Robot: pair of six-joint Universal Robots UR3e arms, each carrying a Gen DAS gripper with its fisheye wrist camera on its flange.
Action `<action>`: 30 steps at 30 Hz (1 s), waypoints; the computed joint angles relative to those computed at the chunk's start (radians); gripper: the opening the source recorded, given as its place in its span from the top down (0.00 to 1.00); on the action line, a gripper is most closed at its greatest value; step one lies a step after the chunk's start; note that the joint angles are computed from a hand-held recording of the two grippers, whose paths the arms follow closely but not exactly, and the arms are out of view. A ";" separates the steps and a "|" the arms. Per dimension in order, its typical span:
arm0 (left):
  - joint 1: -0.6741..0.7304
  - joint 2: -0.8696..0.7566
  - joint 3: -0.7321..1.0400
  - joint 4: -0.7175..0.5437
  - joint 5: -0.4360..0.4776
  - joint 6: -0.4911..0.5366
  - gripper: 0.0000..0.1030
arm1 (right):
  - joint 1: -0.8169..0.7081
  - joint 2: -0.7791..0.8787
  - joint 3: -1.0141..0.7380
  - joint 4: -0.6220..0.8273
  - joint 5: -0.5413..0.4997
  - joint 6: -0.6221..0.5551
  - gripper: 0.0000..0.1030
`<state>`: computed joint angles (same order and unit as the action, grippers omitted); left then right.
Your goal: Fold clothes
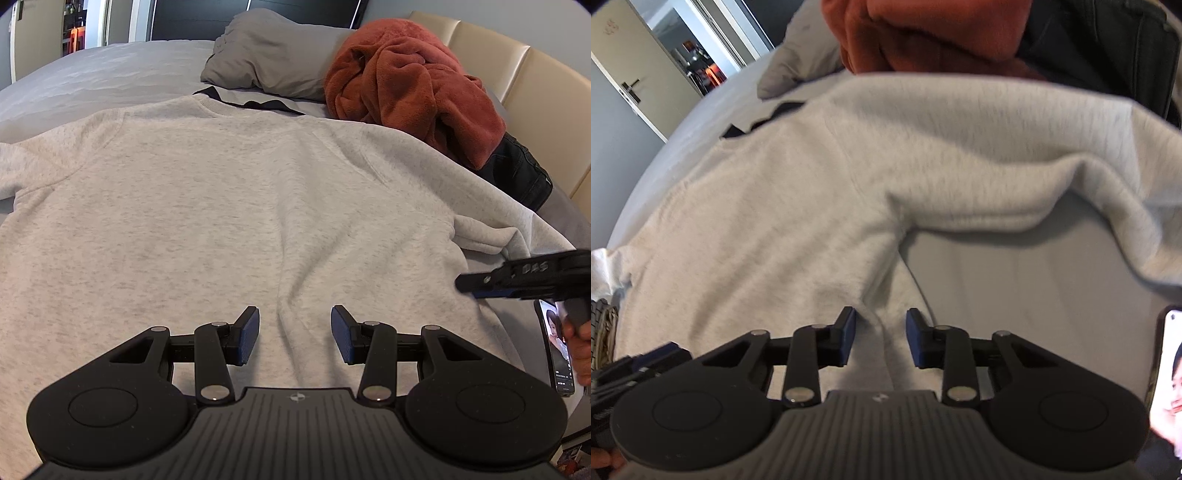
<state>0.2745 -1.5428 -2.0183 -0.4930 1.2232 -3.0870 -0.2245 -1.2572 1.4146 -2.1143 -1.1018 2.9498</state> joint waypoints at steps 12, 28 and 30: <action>-0.006 0.011 -0.003 -0.016 0.034 -0.013 0.59 | 0.016 -0.051 0.044 -0.152 -0.122 -0.012 0.95; 0.249 0.339 -0.118 -0.259 0.041 0.245 0.59 | -0.107 -0.170 0.082 0.017 -0.052 -0.056 0.62; 0.357 0.445 -0.141 -0.351 0.017 0.323 0.59 | -0.134 -0.250 0.148 0.060 -0.033 -0.076 0.64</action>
